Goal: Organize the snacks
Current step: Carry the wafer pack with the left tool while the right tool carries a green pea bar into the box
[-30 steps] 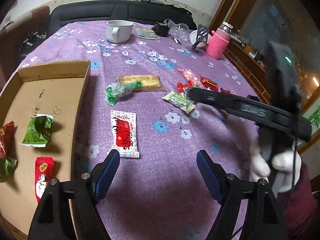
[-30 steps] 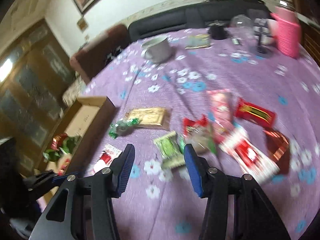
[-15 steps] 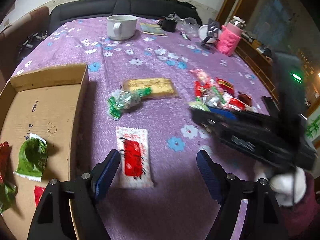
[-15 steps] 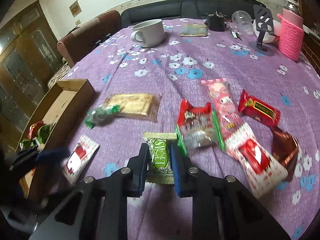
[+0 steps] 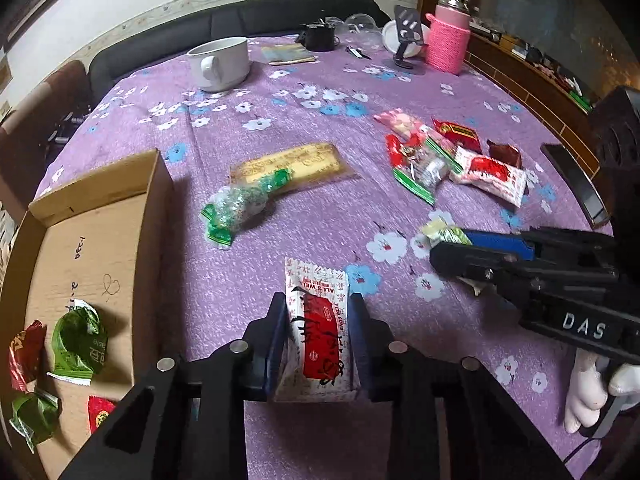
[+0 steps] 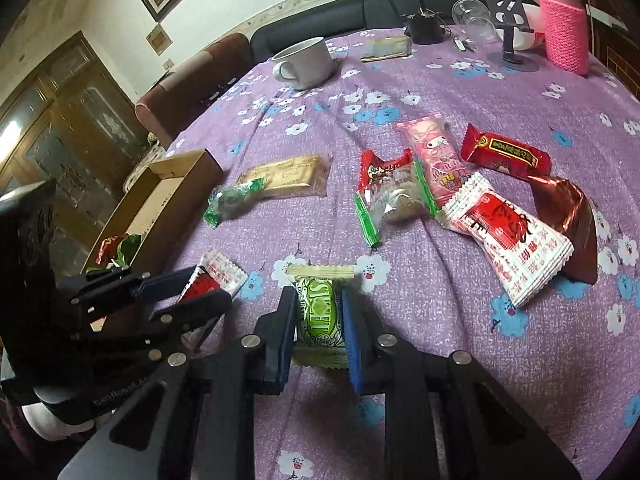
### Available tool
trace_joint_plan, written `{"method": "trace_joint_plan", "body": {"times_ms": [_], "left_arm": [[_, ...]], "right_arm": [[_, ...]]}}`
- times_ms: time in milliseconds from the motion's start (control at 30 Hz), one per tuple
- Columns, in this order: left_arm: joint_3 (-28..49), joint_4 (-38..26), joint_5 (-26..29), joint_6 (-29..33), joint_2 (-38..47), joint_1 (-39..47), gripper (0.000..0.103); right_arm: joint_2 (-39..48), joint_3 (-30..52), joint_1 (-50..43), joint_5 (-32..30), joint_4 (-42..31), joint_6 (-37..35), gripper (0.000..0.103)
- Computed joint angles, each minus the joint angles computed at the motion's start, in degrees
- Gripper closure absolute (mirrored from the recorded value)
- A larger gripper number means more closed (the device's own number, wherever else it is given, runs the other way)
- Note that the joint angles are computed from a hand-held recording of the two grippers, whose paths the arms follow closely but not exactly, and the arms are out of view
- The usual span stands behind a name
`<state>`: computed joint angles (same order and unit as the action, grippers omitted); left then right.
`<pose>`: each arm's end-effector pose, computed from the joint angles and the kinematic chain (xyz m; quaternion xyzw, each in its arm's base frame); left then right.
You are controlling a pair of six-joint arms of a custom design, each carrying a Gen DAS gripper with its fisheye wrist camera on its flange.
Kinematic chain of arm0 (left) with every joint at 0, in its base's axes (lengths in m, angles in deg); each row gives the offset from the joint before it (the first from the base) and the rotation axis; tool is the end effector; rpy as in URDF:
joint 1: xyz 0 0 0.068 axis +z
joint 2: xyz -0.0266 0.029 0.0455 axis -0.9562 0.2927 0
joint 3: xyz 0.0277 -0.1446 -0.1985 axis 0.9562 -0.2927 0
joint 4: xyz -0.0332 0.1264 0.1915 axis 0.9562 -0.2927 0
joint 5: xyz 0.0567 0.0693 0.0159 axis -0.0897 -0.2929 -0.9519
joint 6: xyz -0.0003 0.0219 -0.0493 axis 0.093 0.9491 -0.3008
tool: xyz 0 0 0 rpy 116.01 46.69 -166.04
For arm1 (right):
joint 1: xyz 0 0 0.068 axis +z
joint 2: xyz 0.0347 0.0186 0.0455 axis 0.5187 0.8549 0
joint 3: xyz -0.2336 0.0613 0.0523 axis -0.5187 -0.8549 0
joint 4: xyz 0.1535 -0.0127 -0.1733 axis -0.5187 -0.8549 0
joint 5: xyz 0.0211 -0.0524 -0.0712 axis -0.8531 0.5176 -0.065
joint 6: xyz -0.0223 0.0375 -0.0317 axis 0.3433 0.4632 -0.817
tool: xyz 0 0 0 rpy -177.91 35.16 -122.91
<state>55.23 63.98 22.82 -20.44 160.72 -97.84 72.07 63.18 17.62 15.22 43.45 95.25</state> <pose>0.2578 -0.1277 0.0920 0.3633 0.8882 -0.1194 0.2547 0.1724 -0.0293 0.0730 0.1252 0.9238 0.1487 0.3297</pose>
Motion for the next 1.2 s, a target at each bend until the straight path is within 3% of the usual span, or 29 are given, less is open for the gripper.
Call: {"method": "trace_joint_plan", "body": {"times_ms": [133, 233, 300, 400, 567, 733, 867, 1067, 1200], "left_arm": [[-1.1, 1.9, 1.1, 0.4, 0.0, 0.1, 0.069], [-1.7, 2.6, 0.6, 1.0, -0.1, -1.4, 0.052], [-3.8, 5.6, -2.2, 0.3, -0.8, -3.6, 0.052], [-4.7, 6.6, -1.8, -1.7, -1.2, -4.0, 0.068], [-8.5, 8.5, 2.6, -3.8, -3.6, -1.5, 0.069], [-12.5, 5.5, 12.4, -3.9, -9.6, 7.1, 0.069], [-13.5, -1.4, 21.5, 0.0, -14.8, 19.2, 0.069], [-8.1, -12.7, 30.9, 9.3, -14.0, 37.8, 0.068], [-3.1, -18.3, 34.7, 14.4, -10.8, 47.2, 0.068]], "right_arm": [[-0.1, -1.0, -0.2, -0.3, 1.4, -0.2, 0.082], [0.2, -1.2, -0.6, -0.9, 2.0, -0.3, 0.082], [0.3, -1.5, -0.3, -0.5, 2.6, -0.2, 0.082], [-0.5, -2.7, 1.0, 1.5, 4.1, 0.6, 0.083], [-3.0, -5.2, 1.5, 5.2, 6.5, 2.5, 0.083], [-3.8, -6.0, 1.1, 5.8, 7.4, 2.6, 0.083], [-4.4, -6.6, 2.6, 7.7, 8.1, 3.0, 0.083], [-6.2, -6.9, 3.7, 10.2, 6.8, 4.3, 0.083], [-15.5, -7.5, 7.2, 11.3, -0.7, 7.6, 0.083]]}}
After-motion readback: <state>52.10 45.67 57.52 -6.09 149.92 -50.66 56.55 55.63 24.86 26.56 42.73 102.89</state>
